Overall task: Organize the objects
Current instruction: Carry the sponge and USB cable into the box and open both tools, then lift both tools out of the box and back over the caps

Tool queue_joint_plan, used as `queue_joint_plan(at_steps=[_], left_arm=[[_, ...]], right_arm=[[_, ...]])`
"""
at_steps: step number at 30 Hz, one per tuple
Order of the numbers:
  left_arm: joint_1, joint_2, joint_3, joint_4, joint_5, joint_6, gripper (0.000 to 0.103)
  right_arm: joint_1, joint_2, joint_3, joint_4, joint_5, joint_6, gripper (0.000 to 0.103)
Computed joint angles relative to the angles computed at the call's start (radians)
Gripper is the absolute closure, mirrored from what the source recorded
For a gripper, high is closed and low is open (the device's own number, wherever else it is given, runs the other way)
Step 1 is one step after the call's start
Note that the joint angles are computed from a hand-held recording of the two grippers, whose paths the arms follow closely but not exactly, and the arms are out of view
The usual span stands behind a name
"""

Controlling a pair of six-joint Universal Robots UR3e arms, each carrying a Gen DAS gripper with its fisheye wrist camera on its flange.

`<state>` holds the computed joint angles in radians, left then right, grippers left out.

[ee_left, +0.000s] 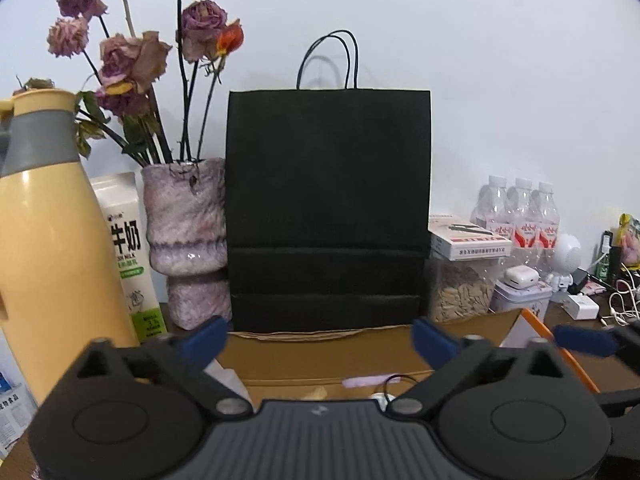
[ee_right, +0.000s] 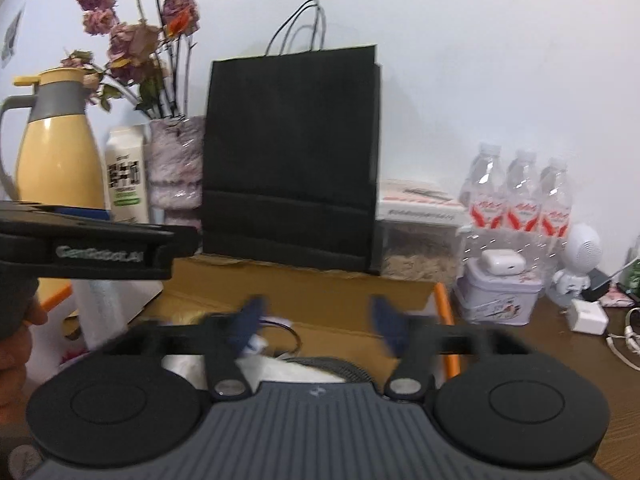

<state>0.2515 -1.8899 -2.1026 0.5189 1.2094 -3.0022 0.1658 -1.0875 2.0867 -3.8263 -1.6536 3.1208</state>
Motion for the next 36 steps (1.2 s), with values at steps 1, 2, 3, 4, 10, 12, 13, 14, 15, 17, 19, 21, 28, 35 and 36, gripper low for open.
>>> queue_joint_plan(at_steps=[1, 2, 3, 4, 10, 12, 13, 14, 15, 17, 19, 21, 28, 35, 36], left_arm=[[-0.003, -0.004, 0.000, 0.009, 0.007, -0.003, 0.000], [-0.007, -0.005, 0.001, 0.009, 0.015, -0.003, 0.000], [-0.012, -0.006, 0.005, 0.002, 0.025, -0.002, 0.000], [-0.015, -0.007, 0.008, -0.004, 0.030, -0.002, 0.000], [-0.017, -0.008, 0.011, -0.021, 0.033, 0.000, 0.000], [-0.017, -0.007, 0.010, -0.023, 0.030, 0.000, 0.000], [-0.017, -0.007, 0.009, -0.025, 0.032, 0.000, 0.000], [-0.018, -0.005, 0.007, -0.025, 0.033, 0.000, 0.000], [-0.017, -0.003, 0.004, -0.027, 0.031, 0.000, 0.000], [-0.016, 0.007, -0.004, -0.041, 0.029, -0.002, 0.000], [-0.011, 0.024, -0.020, -0.056, 0.021, -0.002, 0.000], [-0.003, 0.044, -0.053, -0.044, 0.013, 0.004, 0.000], [0.073, 0.164, -0.210, -0.019, -0.061, 0.042, 0.000], [0.200, 0.338, -0.430, 0.025, -0.179, 0.103, 0.000], [0.221, 0.364, -0.460, 0.024, -0.198, 0.116, 0.000]], right_arm=[[-0.002, -0.003, 0.000, 0.001, 0.000, -0.001, 0.015], [-0.003, -0.006, 0.001, -0.001, 0.001, 0.003, 0.012], [-0.007, -0.009, 0.003, -0.003, 0.006, 0.003, 0.005], [-0.006, -0.009, 0.003, -0.007, 0.006, 0.001, 0.003], [0.010, -0.003, -0.008, 0.003, -0.006, -0.031, 0.000], [0.013, -0.002, -0.011, 0.009, -0.009, -0.036, 0.000], [0.014, -0.003, -0.011, 0.013, -0.009, -0.037, 0.000], [0.015, -0.004, -0.011, 0.016, -0.008, -0.037, 0.000], [0.017, -0.004, -0.010, 0.020, -0.008, -0.037, 0.000], [0.023, -0.006, -0.008, 0.024, -0.013, -0.040, 0.000], [0.033, -0.010, -0.002, 0.026, -0.020, -0.045, 0.000], [0.045, -0.017, 0.015, 0.016, -0.027, -0.044, 0.000], [0.084, -0.062, 0.111, -0.037, -0.063, -0.038, 0.000], [0.143, -0.118, 0.232, -0.105, -0.117, -0.012, 0.000], [0.159, -0.120, 0.246, -0.115, -0.135, -0.008, 0.000]])
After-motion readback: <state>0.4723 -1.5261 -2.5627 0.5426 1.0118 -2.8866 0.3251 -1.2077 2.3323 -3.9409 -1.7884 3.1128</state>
